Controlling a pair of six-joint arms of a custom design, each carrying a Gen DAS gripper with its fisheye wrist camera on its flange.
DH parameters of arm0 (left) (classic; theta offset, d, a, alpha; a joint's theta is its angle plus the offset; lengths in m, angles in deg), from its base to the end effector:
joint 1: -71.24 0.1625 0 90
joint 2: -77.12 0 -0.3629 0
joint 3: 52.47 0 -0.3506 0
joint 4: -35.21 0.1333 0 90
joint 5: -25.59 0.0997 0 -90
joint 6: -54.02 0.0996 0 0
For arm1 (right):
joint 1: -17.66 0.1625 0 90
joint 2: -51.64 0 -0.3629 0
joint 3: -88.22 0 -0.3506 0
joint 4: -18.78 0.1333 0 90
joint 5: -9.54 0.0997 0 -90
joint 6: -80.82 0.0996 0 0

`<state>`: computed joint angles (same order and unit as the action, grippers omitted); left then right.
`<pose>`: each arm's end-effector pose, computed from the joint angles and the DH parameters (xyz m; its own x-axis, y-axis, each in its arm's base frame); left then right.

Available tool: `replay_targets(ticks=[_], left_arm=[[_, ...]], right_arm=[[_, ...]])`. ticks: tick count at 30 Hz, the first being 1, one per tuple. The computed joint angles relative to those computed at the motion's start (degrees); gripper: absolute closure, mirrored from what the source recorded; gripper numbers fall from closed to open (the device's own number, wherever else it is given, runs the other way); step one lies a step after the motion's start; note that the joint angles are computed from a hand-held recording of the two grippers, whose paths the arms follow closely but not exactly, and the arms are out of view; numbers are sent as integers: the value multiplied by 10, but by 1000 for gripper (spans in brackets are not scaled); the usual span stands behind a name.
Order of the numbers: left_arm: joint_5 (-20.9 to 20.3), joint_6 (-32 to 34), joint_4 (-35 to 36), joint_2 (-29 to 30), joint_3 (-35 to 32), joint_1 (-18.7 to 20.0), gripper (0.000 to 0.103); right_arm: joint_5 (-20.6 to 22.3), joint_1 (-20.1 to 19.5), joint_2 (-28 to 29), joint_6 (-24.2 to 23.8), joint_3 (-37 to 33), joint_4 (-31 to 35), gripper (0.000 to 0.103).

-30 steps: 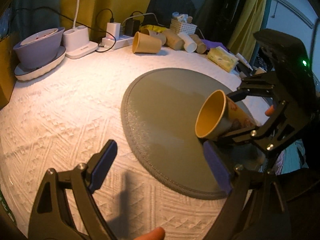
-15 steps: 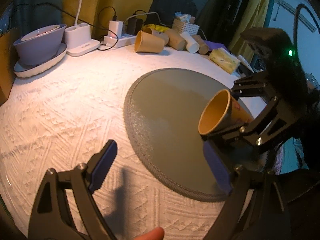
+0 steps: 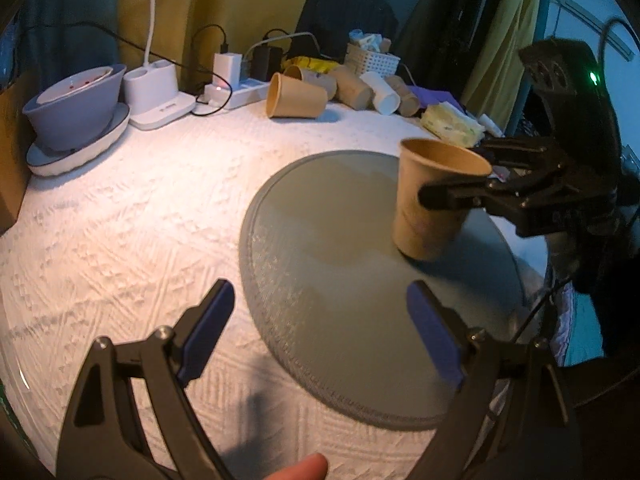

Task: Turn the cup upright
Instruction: 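Lower the upright cup onto the grey mat and open the right gripper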

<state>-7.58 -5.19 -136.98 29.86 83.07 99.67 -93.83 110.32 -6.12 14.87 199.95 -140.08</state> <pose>-0.2048 -0.3573 0.0138 -0.8445 -0.1387 -0.5172 0.2909 0.6920 -0.6607 0.1343 -0.5154 0.1179 -0.3562 -0.8758 0.3257 -0.9083 0.4064 0.0994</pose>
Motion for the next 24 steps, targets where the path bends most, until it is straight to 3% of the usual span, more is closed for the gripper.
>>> replay_targets(ticks=[6, 19, 24], left_arm=[[0, 17, 5, 13, -30, 9, 14], [-6, 54, 3, 49, -92, 26, 14], [-10, 57, 9, 61, -110, 30, 14]], right_arm=[[50, -30, -9, -8, 17, -56, 34], [89, -73, -12, -27, 44, -167, 34], [105, -84, -15, -28, 49, -176, 34]])
